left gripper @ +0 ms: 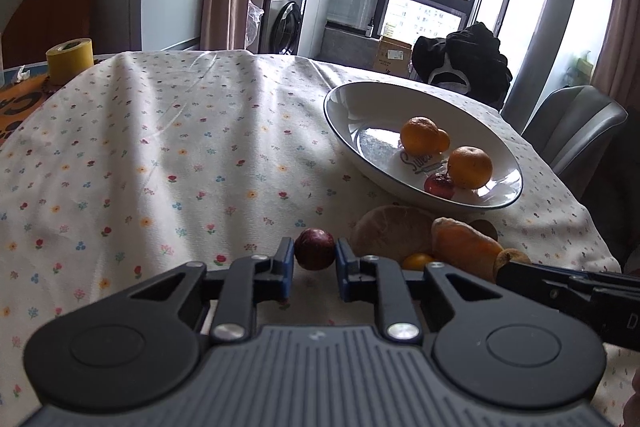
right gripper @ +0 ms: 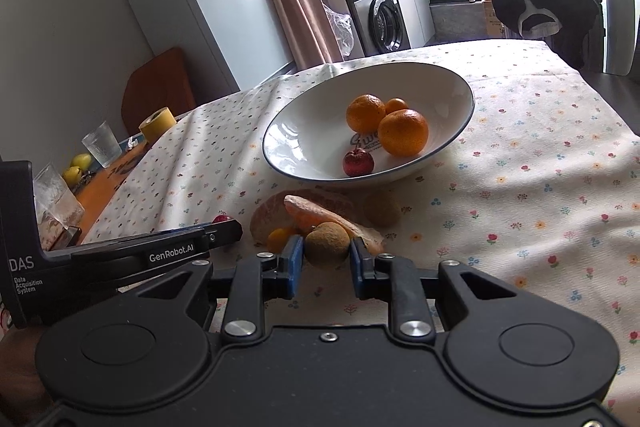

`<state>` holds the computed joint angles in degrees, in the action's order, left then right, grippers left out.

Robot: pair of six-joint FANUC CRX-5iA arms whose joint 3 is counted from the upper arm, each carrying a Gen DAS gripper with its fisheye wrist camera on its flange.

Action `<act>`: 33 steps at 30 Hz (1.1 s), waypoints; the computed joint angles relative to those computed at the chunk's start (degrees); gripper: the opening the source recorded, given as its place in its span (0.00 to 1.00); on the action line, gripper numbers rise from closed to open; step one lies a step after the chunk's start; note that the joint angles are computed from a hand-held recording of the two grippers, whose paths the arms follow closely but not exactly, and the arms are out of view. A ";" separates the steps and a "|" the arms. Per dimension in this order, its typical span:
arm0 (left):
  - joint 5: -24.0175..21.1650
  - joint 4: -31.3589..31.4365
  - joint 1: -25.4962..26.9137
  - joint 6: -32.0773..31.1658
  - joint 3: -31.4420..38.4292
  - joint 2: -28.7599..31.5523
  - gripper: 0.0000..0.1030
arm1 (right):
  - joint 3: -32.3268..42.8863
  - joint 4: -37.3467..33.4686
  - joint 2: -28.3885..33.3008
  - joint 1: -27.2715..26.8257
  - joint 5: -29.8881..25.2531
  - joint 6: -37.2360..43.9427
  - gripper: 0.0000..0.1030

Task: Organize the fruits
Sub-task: 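Carry the plum and kiwi over the white bowl with both tools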

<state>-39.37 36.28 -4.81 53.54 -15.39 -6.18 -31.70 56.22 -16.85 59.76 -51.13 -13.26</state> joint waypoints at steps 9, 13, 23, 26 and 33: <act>-1.06 3.23 0.20 -2.71 -1.31 -2.22 0.19 | -0.58 2.07 -1.18 0.64 -1.00 -1.32 0.23; -1.30 4.42 0.35 -3.82 -1.60 -3.10 0.19 | -0.89 2.69 -1.70 0.82 -1.62 -1.85 0.23; -0.89 6.52 -0.40 -5.25 -0.30 -3.28 0.19 | -0.86 4.38 -2.51 0.42 -3.62 -2.13 0.23; -0.55 6.50 -0.84 -4.89 0.42 -2.68 0.19 | -0.62 4.65 -2.29 -0.11 -3.80 -1.71 0.23; 0.48 5.72 -2.20 -3.36 2.33 -1.11 0.19 | 0.05 4.87 -1.57 -1.69 -3.64 -0.80 0.23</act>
<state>-38.89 42.01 -7.01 50.18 -13.06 -7.29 -31.65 61.10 -18.42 58.07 -54.77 -14.05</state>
